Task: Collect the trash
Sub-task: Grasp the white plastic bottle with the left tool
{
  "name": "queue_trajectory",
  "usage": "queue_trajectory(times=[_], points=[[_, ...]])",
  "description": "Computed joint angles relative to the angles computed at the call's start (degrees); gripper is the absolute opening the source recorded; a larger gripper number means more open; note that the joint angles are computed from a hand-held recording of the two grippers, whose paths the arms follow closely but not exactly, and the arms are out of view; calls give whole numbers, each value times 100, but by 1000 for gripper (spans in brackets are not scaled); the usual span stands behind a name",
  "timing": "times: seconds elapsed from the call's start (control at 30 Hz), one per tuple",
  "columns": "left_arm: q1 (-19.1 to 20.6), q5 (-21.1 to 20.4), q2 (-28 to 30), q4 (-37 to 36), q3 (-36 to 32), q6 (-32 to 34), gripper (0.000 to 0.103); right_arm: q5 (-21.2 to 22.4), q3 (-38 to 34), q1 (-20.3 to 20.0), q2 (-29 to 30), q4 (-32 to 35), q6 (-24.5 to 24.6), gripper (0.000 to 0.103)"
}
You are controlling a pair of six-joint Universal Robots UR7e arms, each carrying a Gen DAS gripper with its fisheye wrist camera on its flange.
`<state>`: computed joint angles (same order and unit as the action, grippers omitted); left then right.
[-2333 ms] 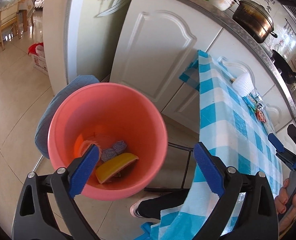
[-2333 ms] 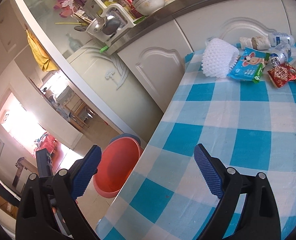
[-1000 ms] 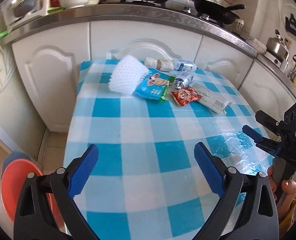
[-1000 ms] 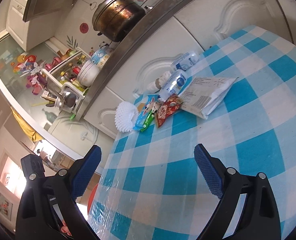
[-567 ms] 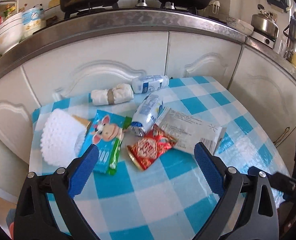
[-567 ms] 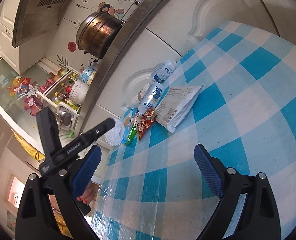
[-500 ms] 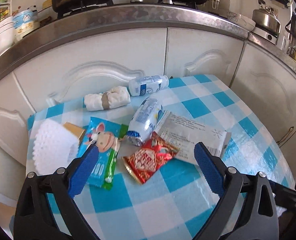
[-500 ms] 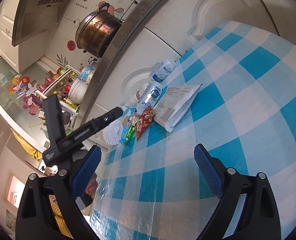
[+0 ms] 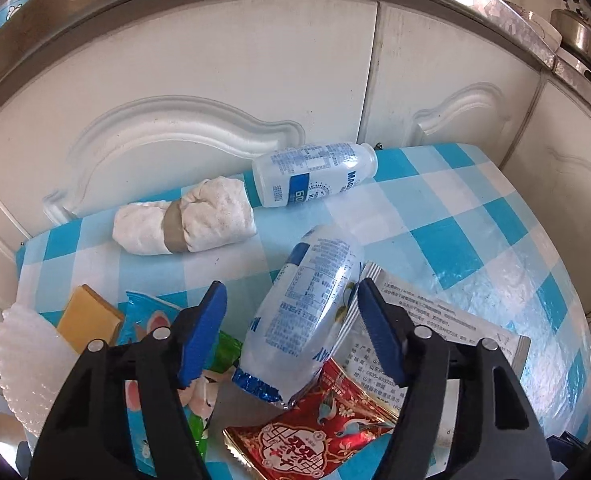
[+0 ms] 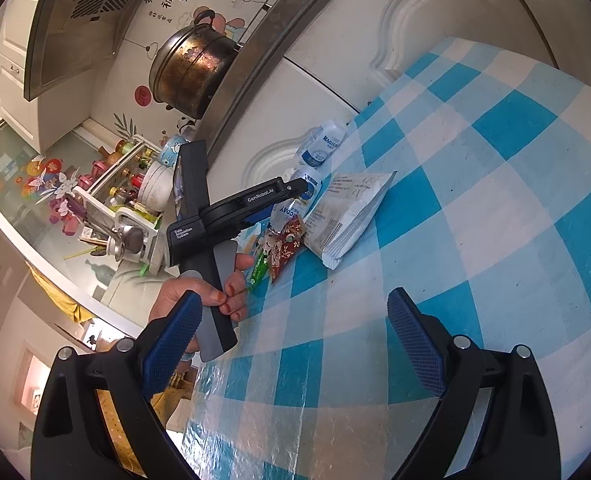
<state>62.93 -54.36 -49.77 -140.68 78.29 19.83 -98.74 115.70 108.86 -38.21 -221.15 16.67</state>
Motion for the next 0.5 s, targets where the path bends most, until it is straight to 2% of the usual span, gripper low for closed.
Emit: queue_trajectory(times=[0.03,0.17,0.5], points=[[7,-24,14,37,-5,-16,58,25,7,-10,-3,2,8,93],[8,-6,-2,52,115,0,45,38,23,-19,-11,-27,30,93],[-65,-322,-585,9,944,276,44,-169,5,23,-24,-32,-46,93]])
